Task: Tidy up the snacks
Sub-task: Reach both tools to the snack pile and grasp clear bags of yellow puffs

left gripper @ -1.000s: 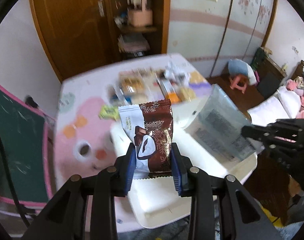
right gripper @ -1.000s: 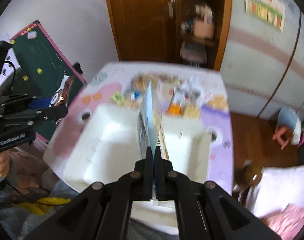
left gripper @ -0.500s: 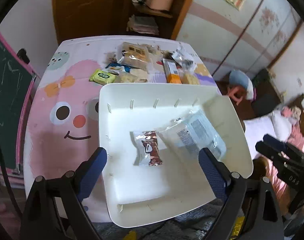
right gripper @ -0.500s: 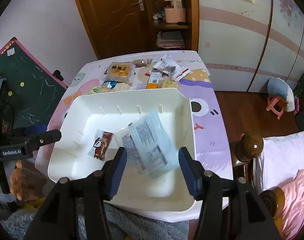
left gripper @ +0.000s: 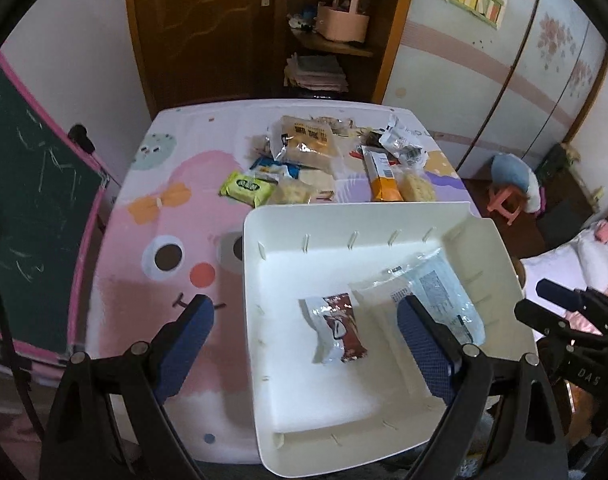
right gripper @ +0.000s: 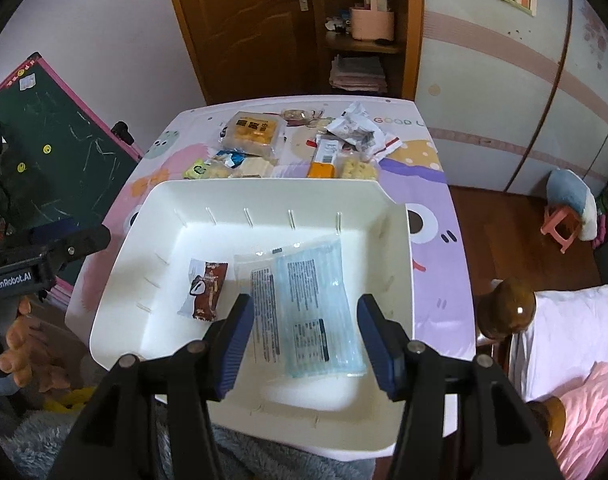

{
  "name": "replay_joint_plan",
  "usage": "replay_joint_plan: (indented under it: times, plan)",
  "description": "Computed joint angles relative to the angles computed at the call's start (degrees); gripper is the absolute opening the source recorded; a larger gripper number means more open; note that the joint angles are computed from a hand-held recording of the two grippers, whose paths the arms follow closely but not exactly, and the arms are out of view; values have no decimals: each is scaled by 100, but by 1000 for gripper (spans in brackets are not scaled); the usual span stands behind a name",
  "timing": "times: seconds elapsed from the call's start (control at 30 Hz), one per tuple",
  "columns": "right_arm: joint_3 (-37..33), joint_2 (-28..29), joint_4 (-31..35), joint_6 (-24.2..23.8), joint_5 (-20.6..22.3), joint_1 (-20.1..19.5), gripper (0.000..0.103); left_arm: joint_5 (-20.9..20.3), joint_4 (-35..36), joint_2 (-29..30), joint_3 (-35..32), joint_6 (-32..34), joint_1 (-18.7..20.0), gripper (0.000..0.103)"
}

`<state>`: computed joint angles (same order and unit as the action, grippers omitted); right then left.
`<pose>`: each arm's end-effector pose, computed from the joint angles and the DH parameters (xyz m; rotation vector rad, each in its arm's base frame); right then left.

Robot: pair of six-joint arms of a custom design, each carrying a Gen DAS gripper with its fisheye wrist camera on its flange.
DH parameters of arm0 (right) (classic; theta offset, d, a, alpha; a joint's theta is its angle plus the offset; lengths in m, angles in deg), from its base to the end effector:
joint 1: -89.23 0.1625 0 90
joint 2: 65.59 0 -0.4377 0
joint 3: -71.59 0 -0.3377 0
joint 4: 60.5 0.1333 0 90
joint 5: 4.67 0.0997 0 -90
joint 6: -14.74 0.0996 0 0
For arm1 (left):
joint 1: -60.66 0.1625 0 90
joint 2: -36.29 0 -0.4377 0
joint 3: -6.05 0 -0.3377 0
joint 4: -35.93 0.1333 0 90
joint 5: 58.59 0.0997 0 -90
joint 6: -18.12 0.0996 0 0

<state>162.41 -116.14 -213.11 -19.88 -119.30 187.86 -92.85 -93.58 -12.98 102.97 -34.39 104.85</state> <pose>0.1901 -0.6411 0.2364 0.8587 -2.4720 0.3747 -0.2827 -0.5755 0.1750 -0.0476 2.2826 -0.8066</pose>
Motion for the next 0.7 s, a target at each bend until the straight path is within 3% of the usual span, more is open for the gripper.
replay_joint_plan:
  times: [0.3, 0.47, 0.63, 0.7]
  plan:
    - [-639, 356, 326, -11, -113, 61, 54, -129, 491, 143, -509, 253, 143, 93]
    - [-1177, 570, 261, -286, -247, 200, 54, 251, 1166, 325, -1119, 480, 98, 93]
    - [-2166, 829, 296, -546, -310, 431, 54, 511, 1745, 372, -2039, 743, 84, 93]
    - [-2615, 922, 351, -613, -270, 520, 54, 883, 2235, 448, -2543, 721, 43, 92]
